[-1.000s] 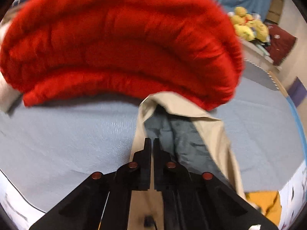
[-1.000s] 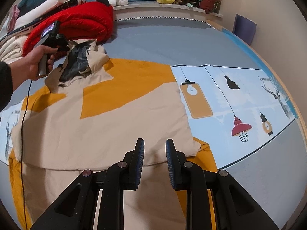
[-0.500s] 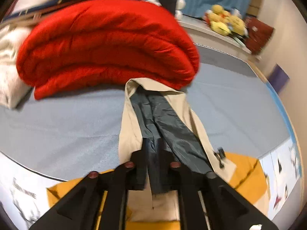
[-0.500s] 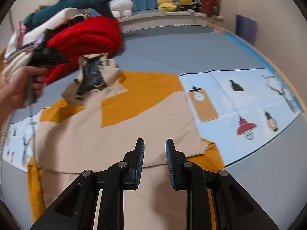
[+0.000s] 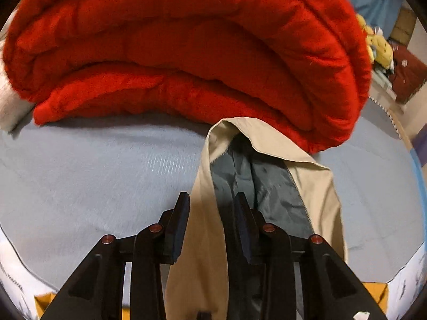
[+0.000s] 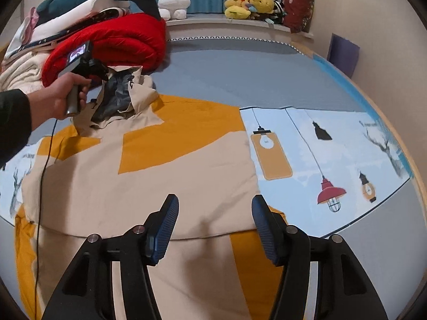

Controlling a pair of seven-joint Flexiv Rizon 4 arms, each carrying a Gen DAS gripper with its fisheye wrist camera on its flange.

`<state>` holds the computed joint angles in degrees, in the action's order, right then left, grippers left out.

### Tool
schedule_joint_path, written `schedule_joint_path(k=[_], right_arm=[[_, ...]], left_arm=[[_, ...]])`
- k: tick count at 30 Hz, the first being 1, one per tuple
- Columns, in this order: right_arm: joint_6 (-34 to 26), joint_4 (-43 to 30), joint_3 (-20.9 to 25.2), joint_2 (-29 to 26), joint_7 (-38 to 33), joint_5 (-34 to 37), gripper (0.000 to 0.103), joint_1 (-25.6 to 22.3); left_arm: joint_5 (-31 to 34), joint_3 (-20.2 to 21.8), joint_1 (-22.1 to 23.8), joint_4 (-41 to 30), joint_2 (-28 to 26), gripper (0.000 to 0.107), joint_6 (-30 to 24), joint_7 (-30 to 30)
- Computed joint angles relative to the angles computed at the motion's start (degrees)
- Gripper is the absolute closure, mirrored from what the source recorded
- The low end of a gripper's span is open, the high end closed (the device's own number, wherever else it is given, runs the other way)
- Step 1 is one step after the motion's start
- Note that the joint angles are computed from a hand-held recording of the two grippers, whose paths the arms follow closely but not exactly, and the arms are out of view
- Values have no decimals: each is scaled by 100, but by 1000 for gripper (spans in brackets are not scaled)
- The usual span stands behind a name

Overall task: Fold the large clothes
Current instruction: 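Grasp the hood with the left tool and lift it, then fold the hood down onto the jacket body with the left tool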

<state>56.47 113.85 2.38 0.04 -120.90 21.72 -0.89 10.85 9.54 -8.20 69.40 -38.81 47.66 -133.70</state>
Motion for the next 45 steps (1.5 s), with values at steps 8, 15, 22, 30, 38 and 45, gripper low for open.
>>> schedule_joint_path(k=[8,15,22,30,38,45], right_arm=[[-92,-45,26,-47,313,33,53,34],[-296,-169,-5,161,61,517,71,27],[-1027,-595,-315,371,-391,1407,71,-36],[-2008,-827,-513,545,-442,2165,70,-164],[-2765,-903,-552,513,-301,2613,65,-156],[-3534,-983,-401,153,50,2832,63,-186]], left_arm=[[77,-172,4,568,521,106,533,643],[729,-304,-721,2118,2198,106,1105,978],[2181,-879,-1490,2912,3595,106,418,-223],[2369,-1797,-1665,4314,4479,105,-193,-2314],[1908,-2109,-1324,4934,4732,104,26,-3163],[344,-1414,-938,6480,4943,93,2338,-3389]])
